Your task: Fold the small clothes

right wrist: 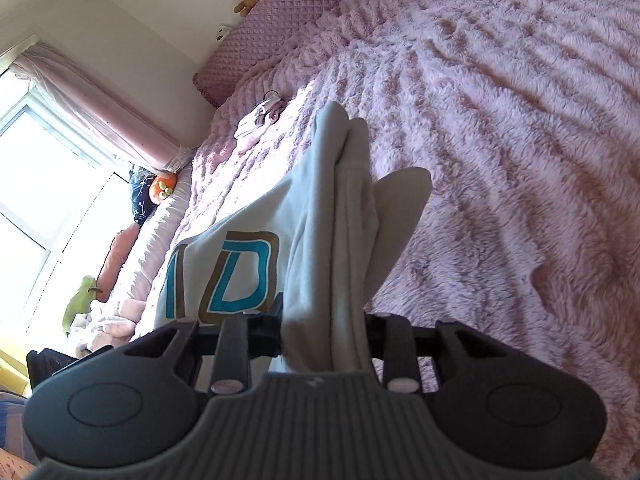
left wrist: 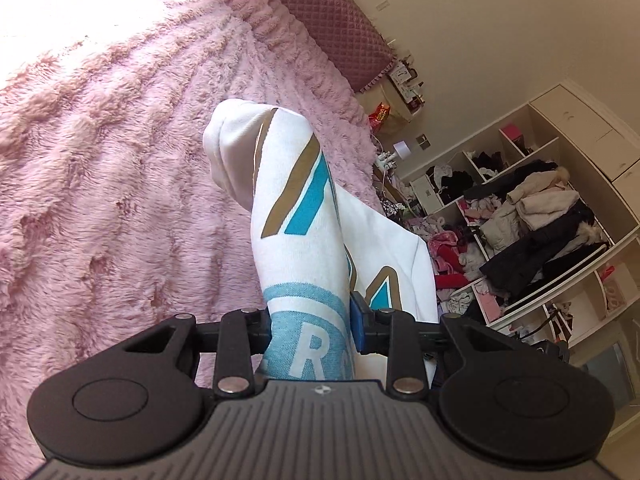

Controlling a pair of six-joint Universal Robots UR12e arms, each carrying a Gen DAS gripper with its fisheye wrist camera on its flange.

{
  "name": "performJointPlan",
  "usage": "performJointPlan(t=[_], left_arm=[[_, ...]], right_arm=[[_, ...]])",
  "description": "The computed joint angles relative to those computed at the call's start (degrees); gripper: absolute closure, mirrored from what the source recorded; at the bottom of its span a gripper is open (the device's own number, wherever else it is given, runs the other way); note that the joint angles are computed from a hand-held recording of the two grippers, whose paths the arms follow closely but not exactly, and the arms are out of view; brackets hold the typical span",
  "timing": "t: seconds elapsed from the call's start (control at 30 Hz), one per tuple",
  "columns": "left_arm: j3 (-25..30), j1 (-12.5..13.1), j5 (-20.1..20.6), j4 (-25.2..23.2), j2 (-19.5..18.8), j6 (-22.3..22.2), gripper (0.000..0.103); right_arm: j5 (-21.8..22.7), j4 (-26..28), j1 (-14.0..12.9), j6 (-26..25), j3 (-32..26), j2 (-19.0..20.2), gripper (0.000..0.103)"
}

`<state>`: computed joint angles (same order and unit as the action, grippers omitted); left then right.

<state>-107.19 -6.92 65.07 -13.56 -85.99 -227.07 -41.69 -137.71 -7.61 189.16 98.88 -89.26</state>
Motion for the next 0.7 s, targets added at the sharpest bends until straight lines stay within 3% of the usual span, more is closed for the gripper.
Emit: performJointPlan(t=[0.2, 0.33, 0.53, 0.7], left_arm=[[-4.3, 3.1, 1.4, -0.6, 6.4, -0.3, 0.069], [-7.5, 4.9, 1.1, -0.1, 8.3, -1.0, 0.069], [-12.3, 6.9, -0.5, 3.4, 7.6, -0.8, 0.069], [-16.2, 7.8, -0.7, 4.3, 6.1, -4.1, 0.069]], right_arm=[[3.3, 1.9, 3.2, -2.2, 0.8, -2.1, 0.077], [2.3, 4.7, 5.4, -5.1, 1.1, -2.6, 0.078], [-4.8, 6.9, 8.2, -7.0, 2.3, -1.7, 0.078], [-10.5, 9.1, 9.3, -7.5, 3.4, 0.7, 0.076]])
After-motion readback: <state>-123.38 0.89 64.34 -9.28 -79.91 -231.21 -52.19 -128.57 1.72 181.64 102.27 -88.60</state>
